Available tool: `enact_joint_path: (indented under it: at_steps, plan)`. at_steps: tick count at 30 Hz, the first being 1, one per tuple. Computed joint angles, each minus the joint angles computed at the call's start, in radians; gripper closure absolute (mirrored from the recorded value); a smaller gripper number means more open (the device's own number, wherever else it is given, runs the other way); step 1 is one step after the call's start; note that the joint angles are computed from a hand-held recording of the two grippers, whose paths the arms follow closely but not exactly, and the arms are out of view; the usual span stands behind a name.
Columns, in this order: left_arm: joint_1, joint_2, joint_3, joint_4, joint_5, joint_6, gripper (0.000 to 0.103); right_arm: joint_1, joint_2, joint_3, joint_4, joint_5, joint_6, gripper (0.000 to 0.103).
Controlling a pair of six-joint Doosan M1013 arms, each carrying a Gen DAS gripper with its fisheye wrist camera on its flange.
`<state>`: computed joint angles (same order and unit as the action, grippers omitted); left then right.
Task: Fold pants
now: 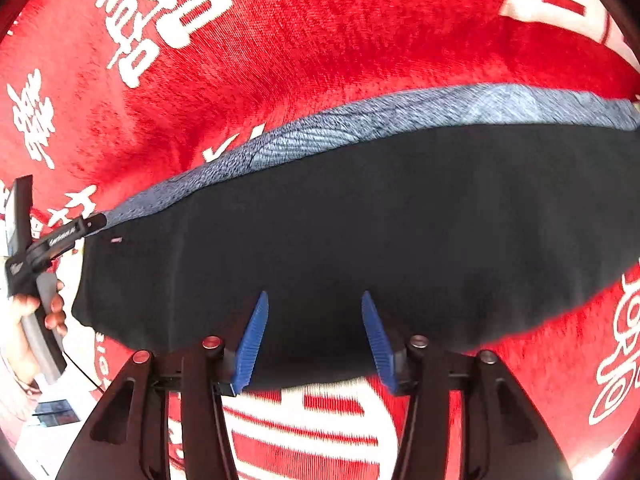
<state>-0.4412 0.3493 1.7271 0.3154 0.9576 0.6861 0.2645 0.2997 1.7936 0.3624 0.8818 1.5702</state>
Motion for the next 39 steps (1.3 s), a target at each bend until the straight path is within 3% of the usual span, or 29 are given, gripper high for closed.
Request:
enact_joint_path:
  at_steps: [3,5,11,20,21,24,29,34,37,39]
  plan:
    - [-0.044,-0.017,0.009,-0.051,-0.029,0.048,0.000,-0.025,-0.034,0.037,0.024,0.012,-0.011,0.048]
    - [-0.080,-0.018,0.005,-0.077,-0.037,0.085,0.000,-0.040,-0.053,0.057,0.025,0.029,0.006,0.041]
    - [-0.156,0.052,-0.088,-0.230,-0.036,0.209,0.000,-0.115,-0.098,0.109,0.015,0.037,0.051,0.040]
    - [-0.234,0.154,-0.236,-0.213,0.031,0.177,0.000,-0.244,-0.134,0.129,-0.069,-0.033,0.129,0.043]
    - [-0.242,0.166,-0.253,-0.196,0.045,0.170,0.000,-0.256,-0.131,0.125,-0.077,-0.038,0.136,0.054]
    - [-0.260,0.197,-0.294,-0.173,0.068,0.140,0.000,-0.284,-0.107,0.096,-0.122,-0.053,0.151,0.066]
    - [-0.276,0.244,-0.343,-0.160,0.105,0.113,0.000,-0.311,-0.024,0.008,-0.159,-0.119,0.117,0.068]
    - [-0.286,0.264,-0.361,-0.151,0.140,0.096,0.000,-0.328,0.059,-0.055,-0.243,-0.110,0.153,0.071]
    - [-0.286,0.268,-0.363,-0.152,0.144,0.072,0.000,-0.329,0.069,-0.075,-0.317,-0.138,0.184,0.072]
    - [-0.284,0.269,-0.363,-0.159,0.146,0.072,0.000,-0.350,0.059,-0.075,-0.235,-0.138,0.161,0.067]
